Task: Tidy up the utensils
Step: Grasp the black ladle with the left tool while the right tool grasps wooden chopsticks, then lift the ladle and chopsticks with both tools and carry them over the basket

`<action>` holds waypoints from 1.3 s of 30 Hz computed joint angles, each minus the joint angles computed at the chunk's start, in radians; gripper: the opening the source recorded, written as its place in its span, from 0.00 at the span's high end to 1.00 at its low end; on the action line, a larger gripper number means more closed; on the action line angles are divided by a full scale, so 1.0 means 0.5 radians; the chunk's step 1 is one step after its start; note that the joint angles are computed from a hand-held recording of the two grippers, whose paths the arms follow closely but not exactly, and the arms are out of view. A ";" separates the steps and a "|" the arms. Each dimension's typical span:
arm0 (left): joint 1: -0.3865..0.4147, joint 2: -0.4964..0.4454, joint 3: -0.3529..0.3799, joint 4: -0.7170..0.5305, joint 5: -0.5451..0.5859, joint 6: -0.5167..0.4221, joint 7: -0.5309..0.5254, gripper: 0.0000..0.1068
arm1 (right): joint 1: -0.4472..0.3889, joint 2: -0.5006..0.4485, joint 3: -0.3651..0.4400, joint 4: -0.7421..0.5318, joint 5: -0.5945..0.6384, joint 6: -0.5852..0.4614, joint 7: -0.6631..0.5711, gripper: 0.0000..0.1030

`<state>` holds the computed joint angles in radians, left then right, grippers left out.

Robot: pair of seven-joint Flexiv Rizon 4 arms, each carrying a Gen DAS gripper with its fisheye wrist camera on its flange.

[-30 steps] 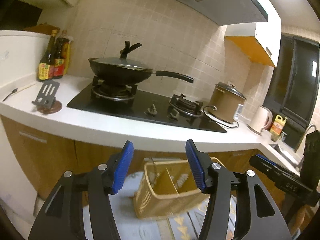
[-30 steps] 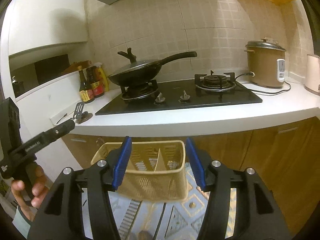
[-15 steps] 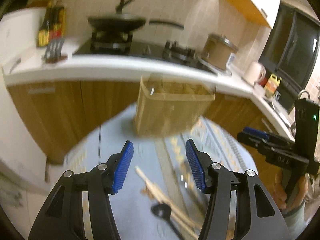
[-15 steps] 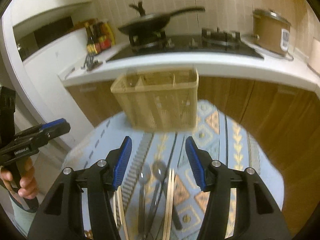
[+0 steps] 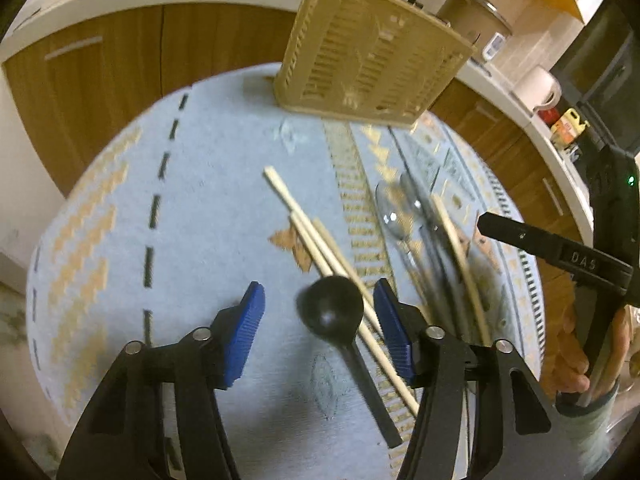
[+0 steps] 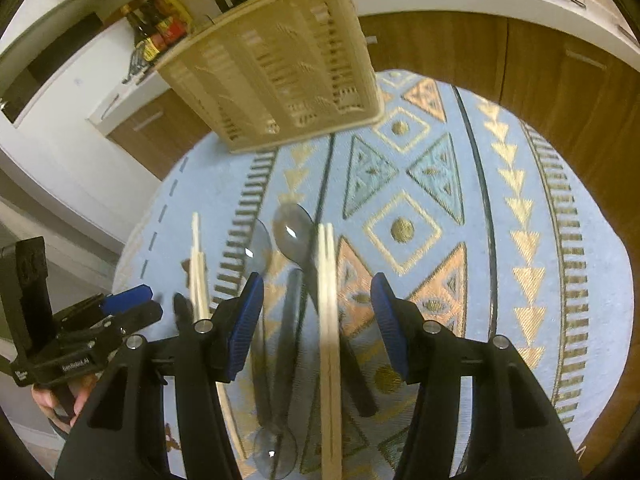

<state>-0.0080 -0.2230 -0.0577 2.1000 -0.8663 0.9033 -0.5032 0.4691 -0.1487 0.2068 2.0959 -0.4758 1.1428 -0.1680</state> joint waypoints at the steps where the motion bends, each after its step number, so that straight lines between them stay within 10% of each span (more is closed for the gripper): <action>1: -0.017 -0.007 -0.004 0.019 0.008 0.046 -0.003 0.46 | -0.001 -0.011 0.005 -0.005 0.019 -0.012 -0.017 0.49; 27: -0.140 -0.009 -0.109 0.169 0.207 0.606 -0.056 0.65 | 0.071 -0.194 -0.006 -0.241 0.208 -0.260 -0.375 0.90; 39: -0.164 0.090 -0.156 0.219 -0.425 0.605 0.368 0.66 | 0.046 -0.076 -0.050 -0.047 -0.034 -0.029 -0.183 0.90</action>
<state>-0.0901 -0.1781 -0.1356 2.2094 -1.0789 1.2060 -0.3193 0.4918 -0.1866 0.1819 2.0725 -0.4928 1.1281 -0.2594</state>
